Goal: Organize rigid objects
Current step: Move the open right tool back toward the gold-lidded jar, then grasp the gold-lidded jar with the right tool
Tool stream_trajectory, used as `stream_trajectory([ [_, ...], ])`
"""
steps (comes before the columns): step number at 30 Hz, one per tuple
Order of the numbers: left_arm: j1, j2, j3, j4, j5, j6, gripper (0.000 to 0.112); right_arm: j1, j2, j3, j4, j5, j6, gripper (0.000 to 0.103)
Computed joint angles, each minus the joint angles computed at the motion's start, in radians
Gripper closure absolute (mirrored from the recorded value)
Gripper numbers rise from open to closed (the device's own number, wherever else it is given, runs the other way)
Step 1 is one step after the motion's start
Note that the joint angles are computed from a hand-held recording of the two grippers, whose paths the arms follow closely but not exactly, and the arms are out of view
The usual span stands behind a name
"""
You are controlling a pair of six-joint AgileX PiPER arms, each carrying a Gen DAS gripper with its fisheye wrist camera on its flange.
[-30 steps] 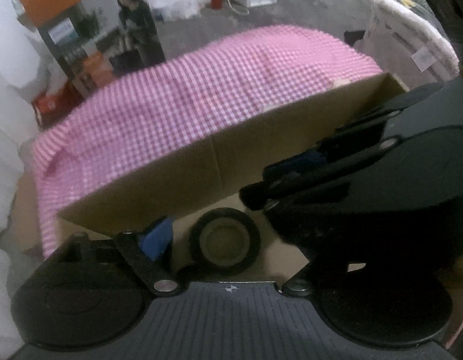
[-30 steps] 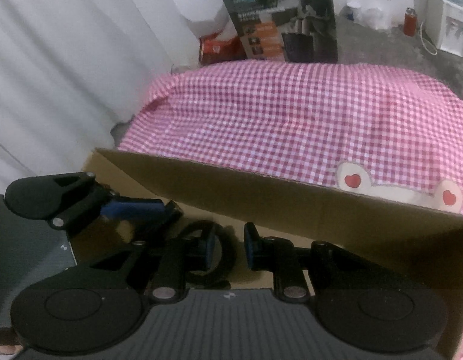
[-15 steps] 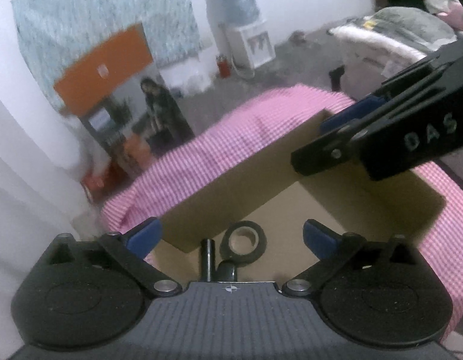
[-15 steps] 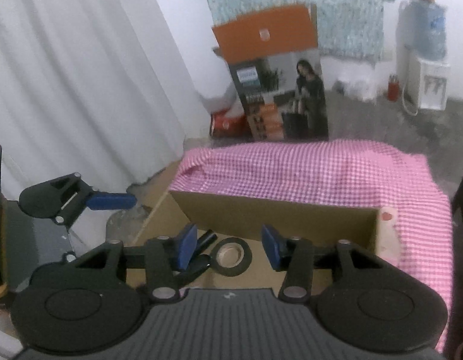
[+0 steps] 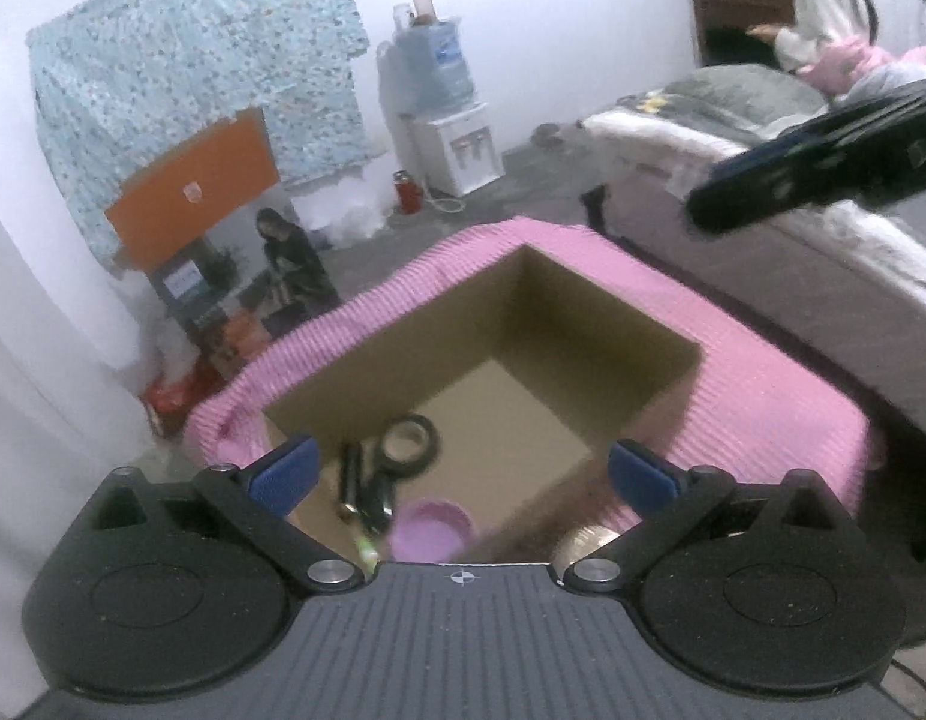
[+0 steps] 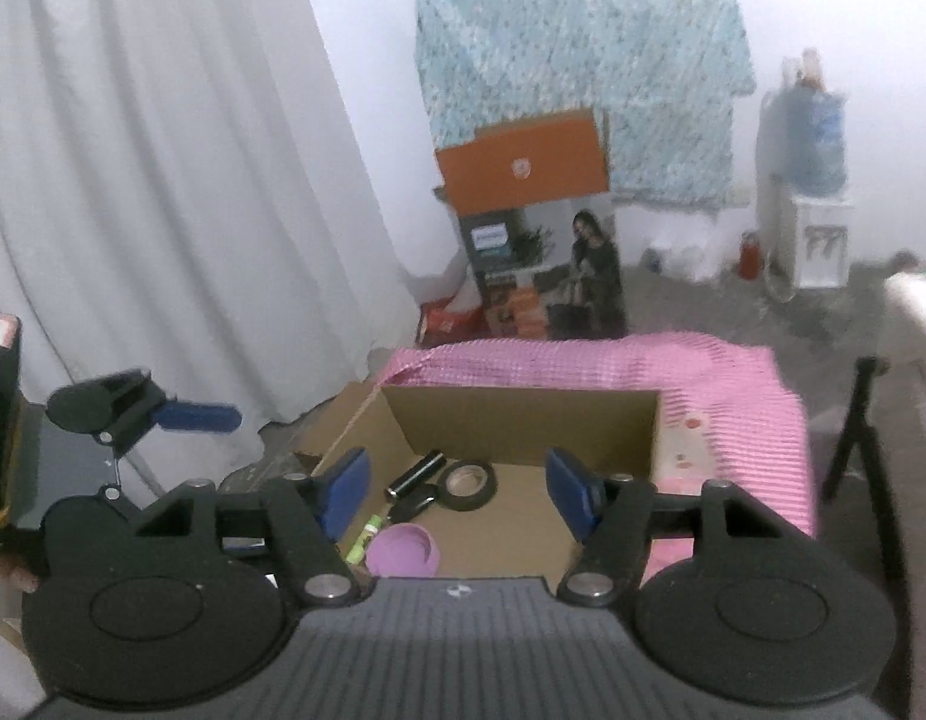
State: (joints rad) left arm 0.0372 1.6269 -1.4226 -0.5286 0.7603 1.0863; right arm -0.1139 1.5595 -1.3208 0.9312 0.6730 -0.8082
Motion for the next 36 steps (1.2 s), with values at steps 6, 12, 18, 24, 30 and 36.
stream_trajectory([
  [6, 0.062, -0.068, 0.184, -0.11, -0.001, 0.079, 0.009, -0.089, -0.202, 0.213, 0.03, -0.001, -0.118, 0.029],
  [12, 0.064, -0.1, 0.389, -0.215, -0.114, 0.192, 0.009, -0.096, -0.245, 0.346, 0.043, 0.006, -0.139, 0.029],
  [18, 0.0, -0.09, 0.516, -0.278, -0.256, 0.285, 0.009, -0.014, -0.106, 0.368, 0.115, 0.001, -0.158, 0.029],
  [24, -0.039, -0.012, 0.511, -0.281, -0.299, 0.265, 0.011, 0.048, 0.079, 0.301, 0.139, 0.007, -0.129, 0.029],
  [30, -0.052, 0.013, 0.514, -0.305, -0.3, 0.314, 0.014, 0.058, 0.208, 0.224, 0.168, 0.018, -0.111, 0.03],
  [36, -0.081, 0.04, 0.499, -0.274, -0.321, 0.294, 0.024, 0.067, 0.324, 0.125, 0.158, 0.054, -0.07, 0.037],
])
